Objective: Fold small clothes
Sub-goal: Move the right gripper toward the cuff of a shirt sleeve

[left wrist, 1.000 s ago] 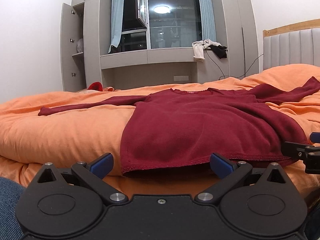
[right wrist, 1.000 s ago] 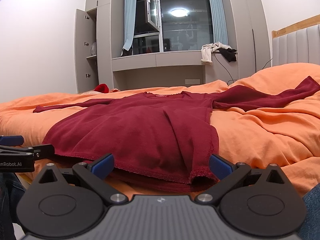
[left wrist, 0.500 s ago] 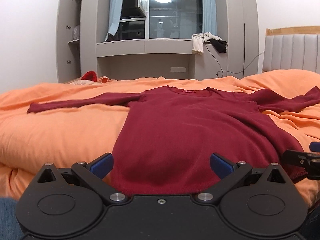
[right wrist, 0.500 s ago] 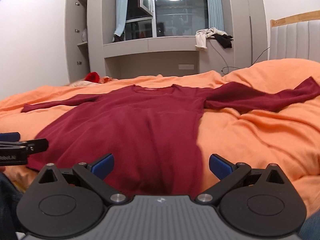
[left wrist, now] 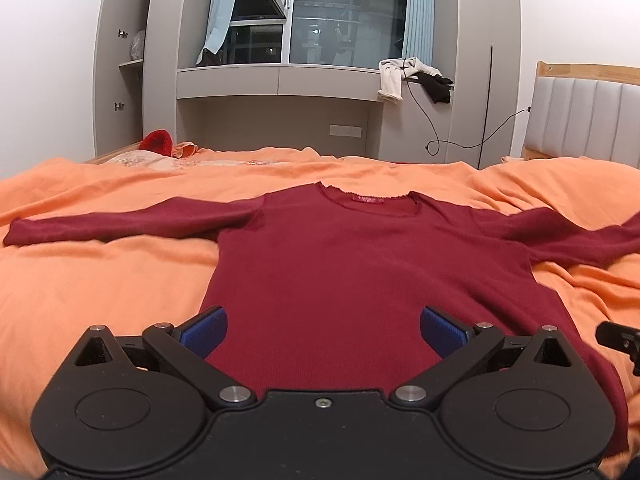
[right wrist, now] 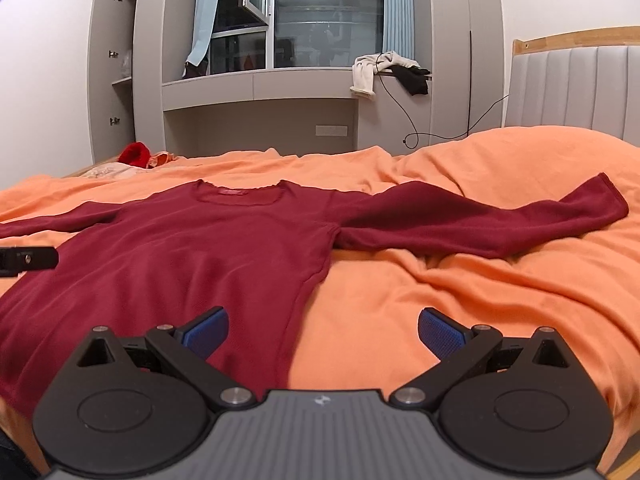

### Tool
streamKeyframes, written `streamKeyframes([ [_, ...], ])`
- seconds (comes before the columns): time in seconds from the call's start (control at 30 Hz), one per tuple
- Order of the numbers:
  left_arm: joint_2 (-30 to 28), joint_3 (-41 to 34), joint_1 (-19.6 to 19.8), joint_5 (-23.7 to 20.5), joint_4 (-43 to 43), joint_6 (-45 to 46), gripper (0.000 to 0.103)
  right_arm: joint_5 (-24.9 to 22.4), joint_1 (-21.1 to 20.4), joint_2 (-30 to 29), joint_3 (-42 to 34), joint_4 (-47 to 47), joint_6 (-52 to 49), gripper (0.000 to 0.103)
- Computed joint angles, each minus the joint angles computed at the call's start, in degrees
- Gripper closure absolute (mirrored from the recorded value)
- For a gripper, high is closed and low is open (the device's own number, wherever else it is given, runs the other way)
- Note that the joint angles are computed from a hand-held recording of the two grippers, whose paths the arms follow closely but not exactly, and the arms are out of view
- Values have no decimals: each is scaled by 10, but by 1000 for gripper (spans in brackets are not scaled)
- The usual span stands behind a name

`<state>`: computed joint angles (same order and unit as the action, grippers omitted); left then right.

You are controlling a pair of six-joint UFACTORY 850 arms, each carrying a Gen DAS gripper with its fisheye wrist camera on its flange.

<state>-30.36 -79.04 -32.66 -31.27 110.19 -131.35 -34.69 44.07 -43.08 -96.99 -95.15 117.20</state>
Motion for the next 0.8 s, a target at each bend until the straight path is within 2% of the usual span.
streamKeyframes([
  [0.33,-98,-157,21,44,-95,172,1,20,-36,-56,-104,99,-151,0],
  [0.53,-147,-225,32,77,-159,259,1,33,-57,-99,-182,150,-242,0],
  [0.73,-177,-269,40,66,-266,326,1,20,-79,-158,-290,222,-333,0],
  [0.8,-180,-273,42,70,-274,330,1,18,-84,-171,-312,226,-337,0],
])
